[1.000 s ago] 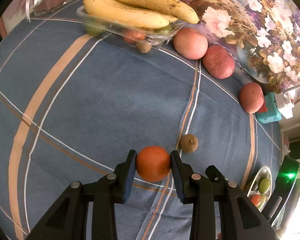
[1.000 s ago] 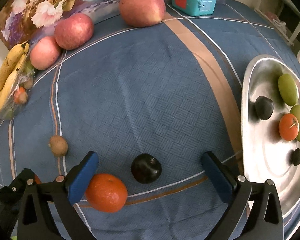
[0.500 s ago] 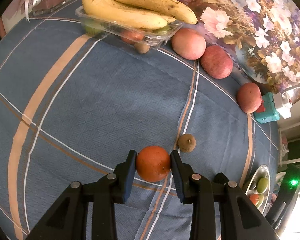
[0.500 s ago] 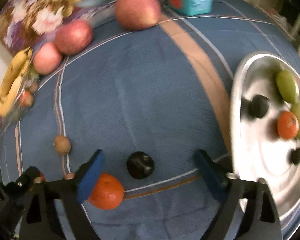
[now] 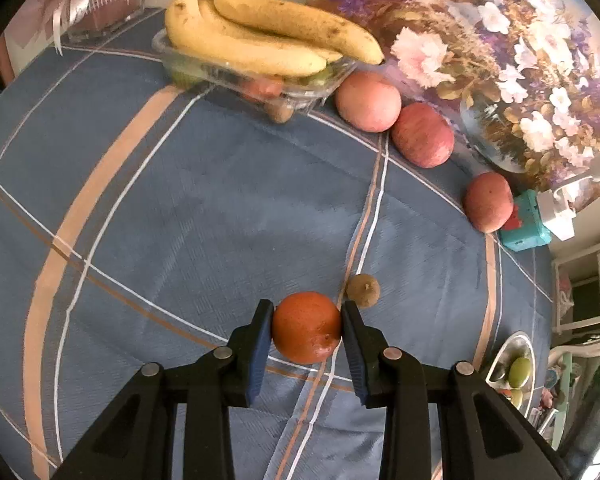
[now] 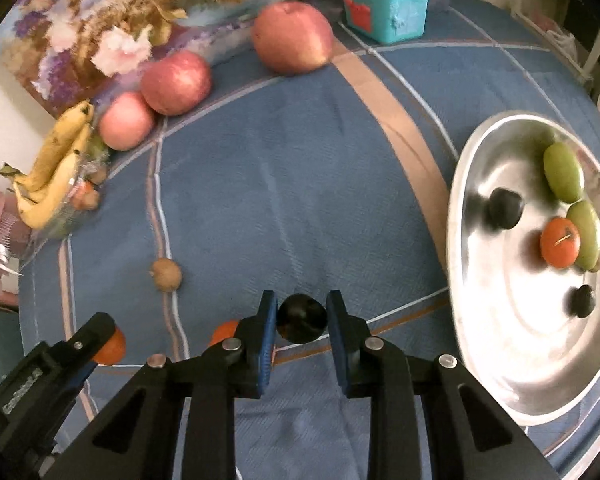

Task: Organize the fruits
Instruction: 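Carry the tomato and black fruit over the steel bowl and open both grippers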

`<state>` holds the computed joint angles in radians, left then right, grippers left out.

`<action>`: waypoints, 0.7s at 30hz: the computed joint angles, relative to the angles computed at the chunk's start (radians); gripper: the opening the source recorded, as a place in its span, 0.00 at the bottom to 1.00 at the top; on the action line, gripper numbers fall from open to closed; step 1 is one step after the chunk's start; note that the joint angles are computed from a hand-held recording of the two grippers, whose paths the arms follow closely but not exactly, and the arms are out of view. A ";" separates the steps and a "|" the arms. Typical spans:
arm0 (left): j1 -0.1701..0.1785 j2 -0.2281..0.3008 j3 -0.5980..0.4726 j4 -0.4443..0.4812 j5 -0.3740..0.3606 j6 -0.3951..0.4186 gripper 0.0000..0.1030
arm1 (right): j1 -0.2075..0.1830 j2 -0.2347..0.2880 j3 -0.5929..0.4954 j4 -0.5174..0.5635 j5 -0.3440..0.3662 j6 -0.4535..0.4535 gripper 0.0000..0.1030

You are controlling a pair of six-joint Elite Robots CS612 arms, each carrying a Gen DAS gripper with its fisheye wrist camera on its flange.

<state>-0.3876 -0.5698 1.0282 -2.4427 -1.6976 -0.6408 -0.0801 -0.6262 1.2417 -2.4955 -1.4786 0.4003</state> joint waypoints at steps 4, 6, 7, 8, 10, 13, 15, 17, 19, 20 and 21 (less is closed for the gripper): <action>-0.003 -0.010 0.012 -0.011 0.005 0.003 0.35 | -0.004 -0.036 0.035 -0.034 -0.022 -0.019 0.25; -0.007 -0.012 0.015 -0.012 0.007 0.005 0.35 | -0.007 -0.053 0.061 -0.051 -0.033 -0.033 0.25; -0.009 -0.014 0.017 -0.011 0.010 0.007 0.35 | -0.007 -0.058 0.066 -0.053 -0.042 -0.041 0.25; -0.012 -0.016 0.019 -0.010 0.013 0.011 0.35 | -0.011 -0.059 0.070 -0.058 -0.046 -0.049 0.25; -0.017 -0.017 0.020 -0.009 0.015 0.018 0.35 | -0.020 -0.056 0.077 -0.069 -0.051 -0.060 0.25; -0.029 -0.021 0.024 -0.008 0.017 0.031 0.35 | -0.028 -0.069 0.097 -0.083 -0.065 -0.061 0.25; -0.039 -0.022 0.024 -0.008 0.015 0.043 0.35 | -0.032 -0.072 0.105 -0.088 -0.078 -0.071 0.25; -0.049 -0.022 0.023 -0.007 0.005 0.056 0.35 | -0.038 -0.078 0.114 -0.093 -0.097 -0.083 0.25; -0.061 -0.021 0.019 0.000 -0.004 0.072 0.35 | -0.043 -0.084 0.126 -0.099 -0.122 -0.096 0.25; -0.066 -0.020 0.018 0.002 -0.006 0.082 0.35 | -0.046 -0.086 0.130 -0.101 -0.130 -0.101 0.25; -0.071 -0.021 0.017 0.004 -0.011 0.092 0.35 | -0.049 -0.087 0.132 -0.103 -0.137 -0.103 0.25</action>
<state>-0.4590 -0.5905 1.0452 -2.4383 -1.7081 -0.5484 -0.1287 -0.7132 1.3741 -2.5985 -1.6158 0.2969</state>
